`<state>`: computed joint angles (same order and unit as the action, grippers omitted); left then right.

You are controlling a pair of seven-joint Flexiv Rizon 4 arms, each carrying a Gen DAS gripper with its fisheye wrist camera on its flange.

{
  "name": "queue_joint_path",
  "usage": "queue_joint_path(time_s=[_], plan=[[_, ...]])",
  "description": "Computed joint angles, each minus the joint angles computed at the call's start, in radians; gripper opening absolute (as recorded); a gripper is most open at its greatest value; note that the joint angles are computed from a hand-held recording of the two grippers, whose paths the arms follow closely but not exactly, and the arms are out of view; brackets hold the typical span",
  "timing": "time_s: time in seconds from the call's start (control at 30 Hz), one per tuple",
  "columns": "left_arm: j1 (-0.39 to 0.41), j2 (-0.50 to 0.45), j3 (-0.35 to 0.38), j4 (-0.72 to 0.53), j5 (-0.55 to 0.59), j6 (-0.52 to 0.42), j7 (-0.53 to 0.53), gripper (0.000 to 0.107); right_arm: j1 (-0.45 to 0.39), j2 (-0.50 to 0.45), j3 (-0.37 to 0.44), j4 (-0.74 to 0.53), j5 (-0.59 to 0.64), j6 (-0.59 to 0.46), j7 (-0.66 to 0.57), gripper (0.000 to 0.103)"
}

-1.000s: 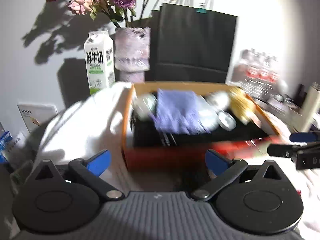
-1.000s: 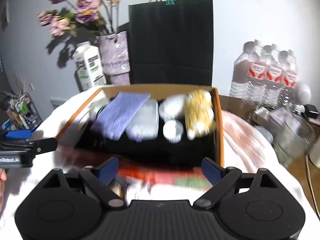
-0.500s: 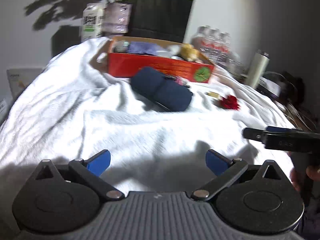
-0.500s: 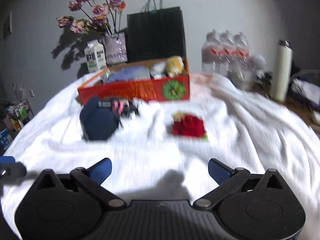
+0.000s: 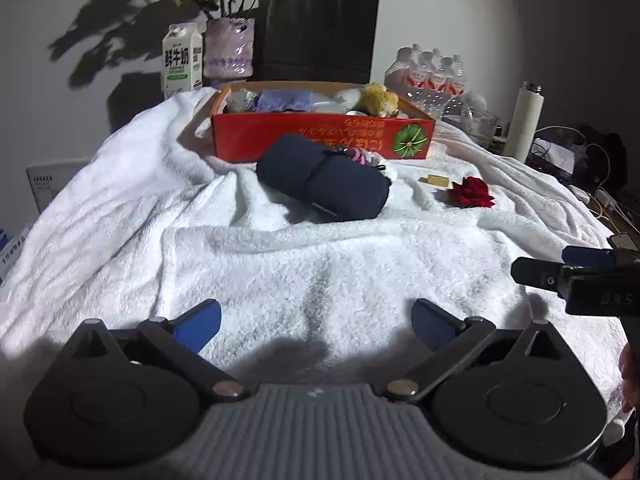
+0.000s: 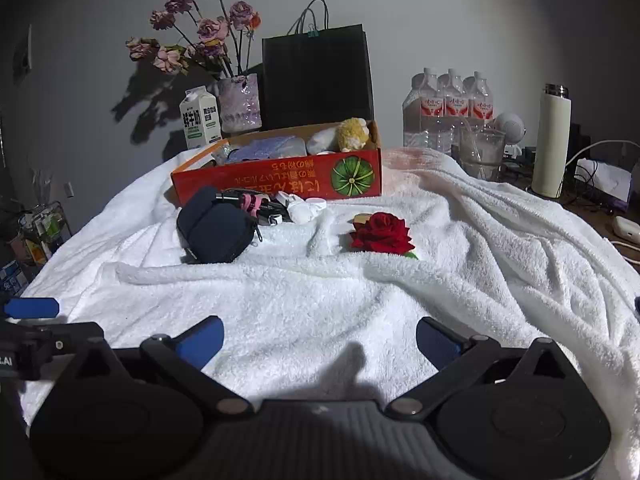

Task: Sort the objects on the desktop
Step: 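Grasp the navy pouch with the left tool while the right tool grasps the red rose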

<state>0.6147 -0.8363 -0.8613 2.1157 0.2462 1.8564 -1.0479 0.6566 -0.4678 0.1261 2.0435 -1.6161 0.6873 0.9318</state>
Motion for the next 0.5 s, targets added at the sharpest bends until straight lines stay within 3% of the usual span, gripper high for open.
queue_joint_path(time_s=[0.17,0.3,0.5], plan=[[-0.049,-0.002,0.042,-0.029,-0.045,0.002,-0.052,0.103,-0.005,-0.012,-0.006,-0.004,-0.013,0.006,0.026,0.103],[-0.083,-0.036,0.034,-0.078,-0.055,-0.004,-0.074,0.103,-0.020,-0.006,-0.013,0.003,-0.033,0.011,0.034,0.103],[-0.184,-0.108,0.040,-0.225,-0.067,0.019,-0.090,0.103,-0.066,0.005,-0.030,0.010,-0.064,0.011,0.020,0.099]])
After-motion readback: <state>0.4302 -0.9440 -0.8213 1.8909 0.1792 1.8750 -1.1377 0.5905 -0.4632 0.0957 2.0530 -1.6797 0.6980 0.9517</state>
